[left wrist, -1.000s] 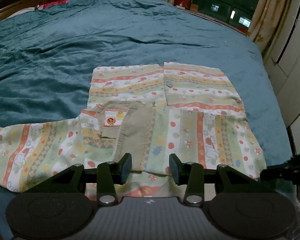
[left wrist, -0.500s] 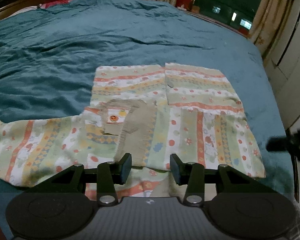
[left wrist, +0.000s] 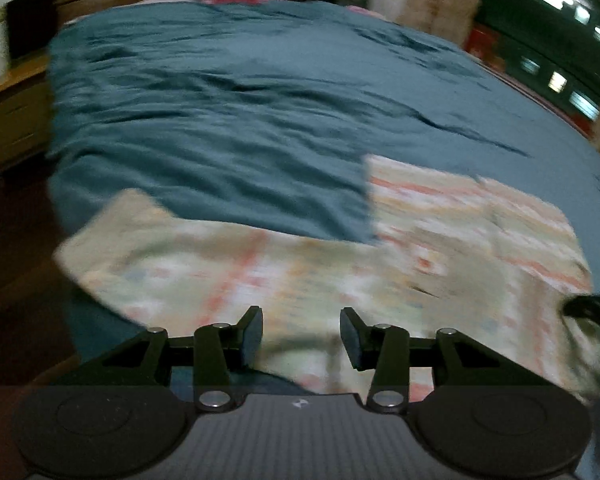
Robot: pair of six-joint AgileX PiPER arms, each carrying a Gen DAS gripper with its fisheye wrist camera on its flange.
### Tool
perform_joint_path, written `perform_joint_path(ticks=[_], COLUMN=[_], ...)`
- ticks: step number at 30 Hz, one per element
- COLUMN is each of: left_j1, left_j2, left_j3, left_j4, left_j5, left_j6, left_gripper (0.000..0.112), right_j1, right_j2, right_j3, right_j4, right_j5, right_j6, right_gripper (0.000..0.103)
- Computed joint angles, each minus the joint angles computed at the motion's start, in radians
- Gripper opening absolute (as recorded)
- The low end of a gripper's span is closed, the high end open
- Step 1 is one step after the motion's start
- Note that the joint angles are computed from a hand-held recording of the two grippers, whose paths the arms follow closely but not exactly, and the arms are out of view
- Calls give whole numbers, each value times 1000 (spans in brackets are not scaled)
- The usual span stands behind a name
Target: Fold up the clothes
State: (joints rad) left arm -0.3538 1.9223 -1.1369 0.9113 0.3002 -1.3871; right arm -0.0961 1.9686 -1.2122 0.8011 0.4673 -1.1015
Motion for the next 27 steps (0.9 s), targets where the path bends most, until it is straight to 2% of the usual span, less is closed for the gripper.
perform_joint_path(ticks=[4, 7, 15, 19, 22, 25, 27], left_j1=[50, 78, 170, 222, 257, 275, 284], left_j2=[-20, -35, -5, 24, 31, 37, 38], left_j3=[40, 69, 70, 49, 53, 53, 55], left_j4=[146, 217, 259, 237, 270, 300, 327], left_j5=[36, 61, 112, 82, 31, 8, -11], left_j6=[-168, -253, -365, -394, -456, -500, -546], left_gripper=[49, 56, 58, 58, 56, 42, 25], right_j1=[51, 100, 164, 161, 163, 164, 163], right_j2=[-12, 18, 35, 17, 4, -10, -18], right_j3=[-9, -40, -49, -45, -35, -23, -17], right_j4=[54, 57, 15, 37, 50, 69, 79], right_j5=[12, 21, -5, 8, 13, 17, 23], right_j6=[-75, -69, -19, -35, -42, -55, -62], right_gripper=[28, 31, 37, 38, 38, 38, 38])
